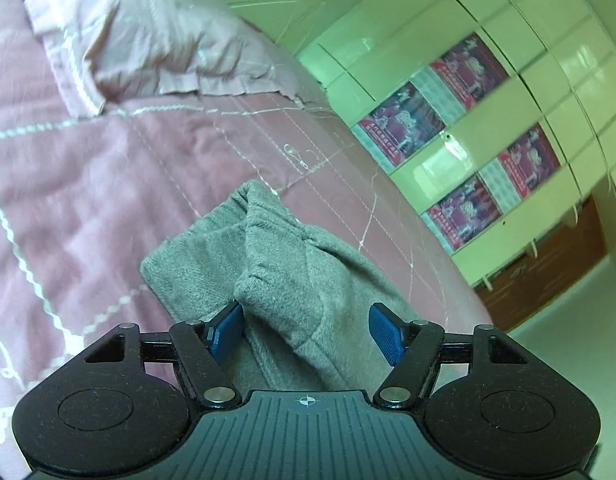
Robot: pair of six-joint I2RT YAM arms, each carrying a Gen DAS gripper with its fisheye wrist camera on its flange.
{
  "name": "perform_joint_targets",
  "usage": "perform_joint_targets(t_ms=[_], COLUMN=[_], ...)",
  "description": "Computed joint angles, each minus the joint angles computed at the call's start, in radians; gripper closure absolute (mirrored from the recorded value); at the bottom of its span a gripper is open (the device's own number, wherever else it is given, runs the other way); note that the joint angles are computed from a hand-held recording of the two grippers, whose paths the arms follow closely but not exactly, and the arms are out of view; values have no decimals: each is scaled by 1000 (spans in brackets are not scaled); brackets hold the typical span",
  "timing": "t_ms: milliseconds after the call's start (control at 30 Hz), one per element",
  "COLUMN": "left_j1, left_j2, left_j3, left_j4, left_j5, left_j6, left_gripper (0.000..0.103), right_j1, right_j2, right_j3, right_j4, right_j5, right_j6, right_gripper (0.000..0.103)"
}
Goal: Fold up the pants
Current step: 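Lift the waistband with both tools and fold it over toward the pant cuffs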
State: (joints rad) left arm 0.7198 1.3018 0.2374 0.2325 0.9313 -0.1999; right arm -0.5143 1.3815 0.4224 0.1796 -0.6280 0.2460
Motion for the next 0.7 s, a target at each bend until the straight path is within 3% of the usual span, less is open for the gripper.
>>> perform_joint_targets(t_ms=[100, 233, 267, 300, 333, 367, 467, 600, 633, 700], left_j1=[-22, -56, -76, -100, -112, -106, -87, -23, -4, 37], left_j2=[114, 162, 152, 150, 160, 181, 212, 215, 218, 253], left_j3=[26, 74, 83, 103, 117, 127, 193, 299, 339, 434], left_j4=[122, 129, 112, 72, 58, 75, 39, 38, -19, -270], left_j5=[12, 0, -32, -70, -81, -62, 1, 134, 171, 184], left_j6=[-116, -168, -164, -151, -150, -154, -108, -98, -51, 183], left_gripper=[34, 35, 49, 73, 76, 82, 85, 85, 85, 85], right_j1=[-33, -29, -21, -13, -9, -7, -10, -69, -91, -141], right_j2=[160, 265, 272, 276, 271, 252, 141, -169, -257, -368], right_j3=[44, 85, 96, 108, 108, 99, 60, -12, -35, -61], right_j4=[87, 165, 152, 128, 122, 123, 97, -11, -59, -188], right_j5=[-87, -111, -98, -82, -72, -66, -73, -176, -209, -267], right_j6=[171, 289, 282, 261, 247, 233, 190, 117, 83, -17], right_gripper=[71, 75, 93, 103, 103, 103, 103, 103, 103, 103])
